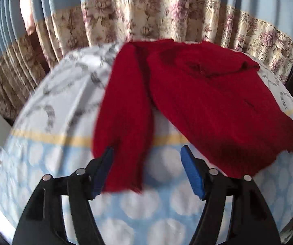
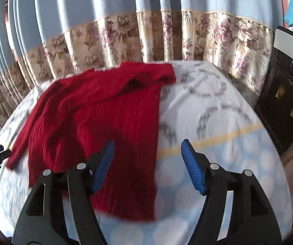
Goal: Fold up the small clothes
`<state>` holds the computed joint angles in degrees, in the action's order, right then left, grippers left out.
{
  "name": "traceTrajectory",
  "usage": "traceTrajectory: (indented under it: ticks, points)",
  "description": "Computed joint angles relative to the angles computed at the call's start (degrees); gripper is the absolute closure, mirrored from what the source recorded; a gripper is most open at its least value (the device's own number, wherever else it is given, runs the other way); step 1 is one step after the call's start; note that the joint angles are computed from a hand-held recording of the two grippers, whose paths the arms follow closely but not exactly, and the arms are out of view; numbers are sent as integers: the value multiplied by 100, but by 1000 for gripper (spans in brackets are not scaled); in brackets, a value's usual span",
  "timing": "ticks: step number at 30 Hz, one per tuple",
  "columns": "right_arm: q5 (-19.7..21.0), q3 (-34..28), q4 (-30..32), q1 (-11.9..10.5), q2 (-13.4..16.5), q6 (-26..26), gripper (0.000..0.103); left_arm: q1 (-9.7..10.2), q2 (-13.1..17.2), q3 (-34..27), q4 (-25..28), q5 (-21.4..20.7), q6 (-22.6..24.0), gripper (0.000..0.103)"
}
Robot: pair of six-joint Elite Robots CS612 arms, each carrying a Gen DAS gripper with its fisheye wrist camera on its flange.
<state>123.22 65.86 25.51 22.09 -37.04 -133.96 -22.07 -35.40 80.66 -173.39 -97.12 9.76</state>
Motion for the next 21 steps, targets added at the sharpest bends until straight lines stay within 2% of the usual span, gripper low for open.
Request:
traceTrajectory:
  ticks: [2, 5, 7, 10, 13, 14, 15, 16, 17, 18, 19, 21]
  points:
    - [-101, -37, 95, 65, 70, 73, 35, -29, 16, 28, 20, -45, -257, 34]
    - [-66, -145, 332, 139, 183, 160, 35, -130, 52, 34, 145, 144, -217, 34]
    - [-143, -177, 425, 122, 215, 183, 35, -167, 99, -41, 441, 114, -282, 34]
    - [-492, -113, 252, 30, 185, 63, 34, -243, 150, -136, 557, 2, -221, 32]
    - [-995, -280, 422, -126, 317, 24, 34, -331, 181, -222, 527, -31, -199, 32]
    - [-1201, -255, 358, -175, 320, 30, 51, -348, 189, -259, 552, -63, -186, 32]
    - [-1167, -264, 377, -198, 333, 34, 73, -353, 197, -301, 578, -107, -182, 32]
    - [-1128, -209, 314, -206, 295, 8, 80, -348, 206, -342, 589, -149, -185, 31]
    - [-1061, -97, 199, -219, 221, 21, 86, -338, 214, -380, 616, -194, -176, 31]
    - [-755, 7, 196, -224, 149, 151, 88, -321, 222, -422, 660, -228, -178, 30]
    - [-282, 69, 274, -212, 104, 277, 88, -303, 222, -435, 679, -250, -203, 28]
    - [243, 174, 397, -246, 36, 565, 89, -254, 251, -513, 745, -226, -291, 27]
